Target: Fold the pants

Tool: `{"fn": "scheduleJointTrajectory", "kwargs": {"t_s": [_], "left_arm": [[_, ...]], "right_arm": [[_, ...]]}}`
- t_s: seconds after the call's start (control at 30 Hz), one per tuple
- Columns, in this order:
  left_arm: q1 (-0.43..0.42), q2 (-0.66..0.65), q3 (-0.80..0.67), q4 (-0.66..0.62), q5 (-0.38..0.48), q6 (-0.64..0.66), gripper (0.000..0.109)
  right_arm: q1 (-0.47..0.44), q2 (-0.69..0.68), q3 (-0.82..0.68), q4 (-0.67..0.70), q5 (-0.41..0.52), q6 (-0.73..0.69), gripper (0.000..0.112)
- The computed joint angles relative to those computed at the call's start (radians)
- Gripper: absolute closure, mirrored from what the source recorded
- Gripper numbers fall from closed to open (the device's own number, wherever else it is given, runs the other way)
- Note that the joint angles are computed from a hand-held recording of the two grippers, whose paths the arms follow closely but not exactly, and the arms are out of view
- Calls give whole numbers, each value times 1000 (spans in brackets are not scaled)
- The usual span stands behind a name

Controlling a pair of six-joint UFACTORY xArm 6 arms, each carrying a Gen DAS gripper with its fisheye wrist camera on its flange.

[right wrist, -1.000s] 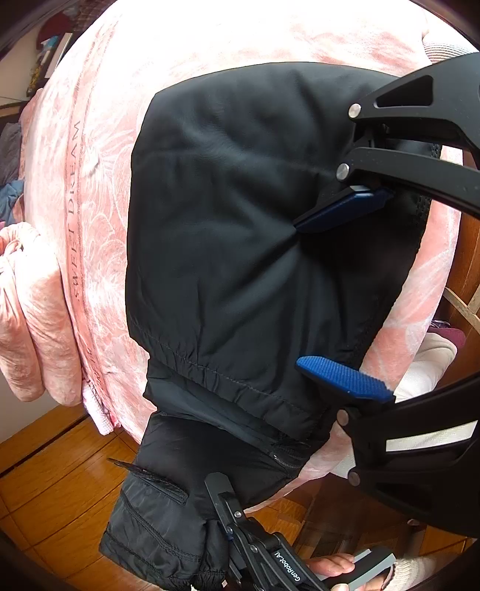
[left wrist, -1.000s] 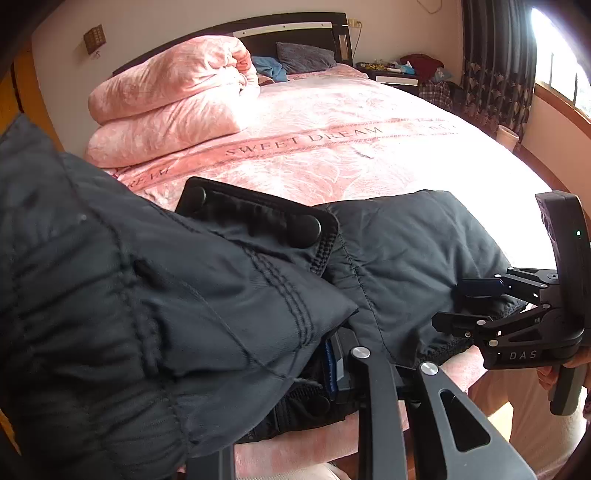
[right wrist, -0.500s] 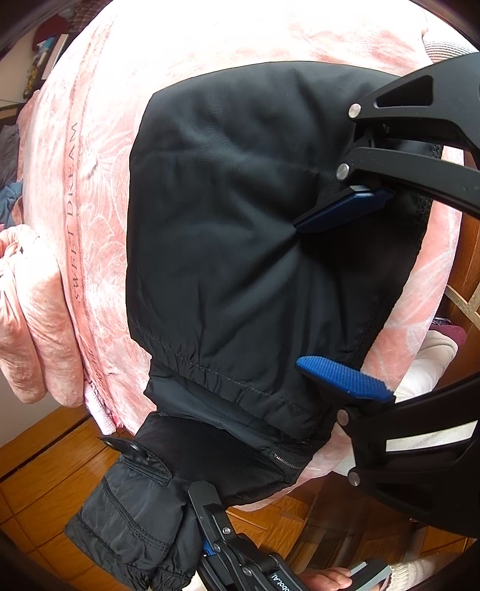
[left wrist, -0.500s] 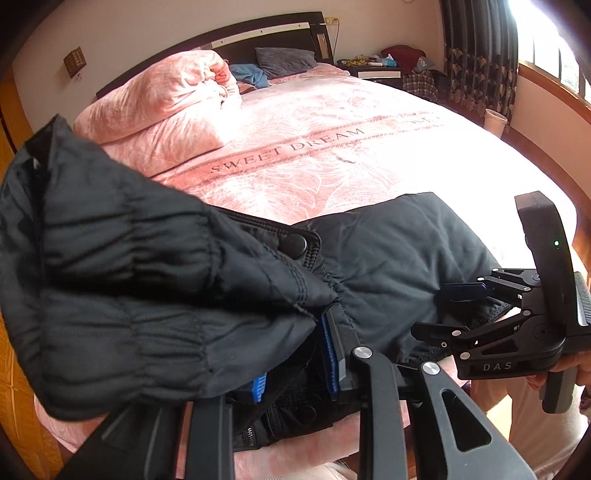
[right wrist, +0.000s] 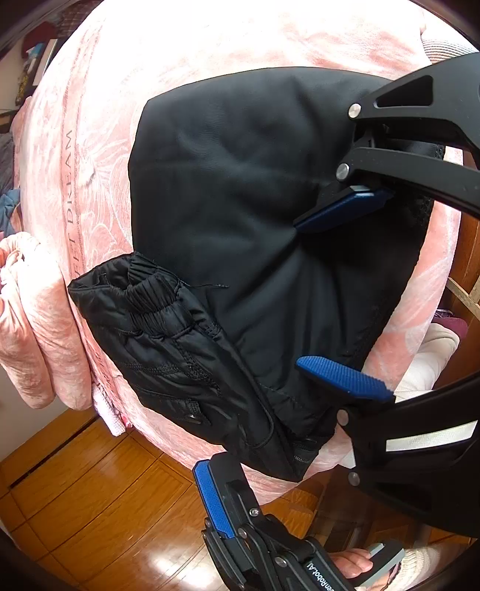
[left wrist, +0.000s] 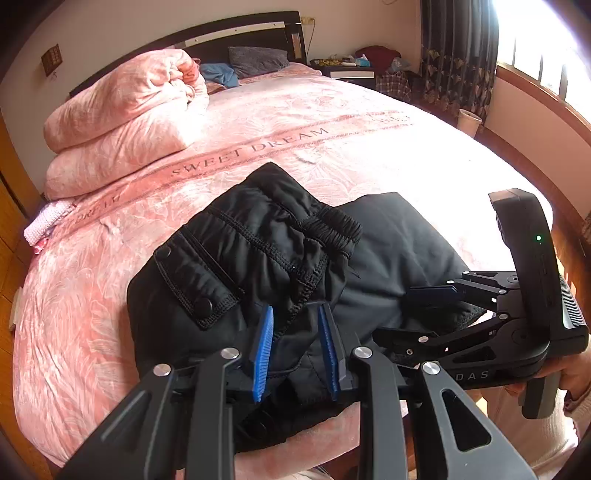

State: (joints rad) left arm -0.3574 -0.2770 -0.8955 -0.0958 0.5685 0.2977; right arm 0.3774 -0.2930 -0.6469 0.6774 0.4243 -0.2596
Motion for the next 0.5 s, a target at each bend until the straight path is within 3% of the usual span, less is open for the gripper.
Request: {"fn": "scheduleJointTrajectory", "kwargs": {"t_s": [0.23,0.37,0.5], "left_arm": [[77,43,-24,-115,46,-14,83],[128,61,-29,-149,61,-45,83],[147,75,-29,-123,45,-76,73]], "right_arm": [[-19,-17,-20,2,10,15,42],[-54,8,-90,165,51,-105,34],[-72,104,-201,162,64,-109,29]]}}
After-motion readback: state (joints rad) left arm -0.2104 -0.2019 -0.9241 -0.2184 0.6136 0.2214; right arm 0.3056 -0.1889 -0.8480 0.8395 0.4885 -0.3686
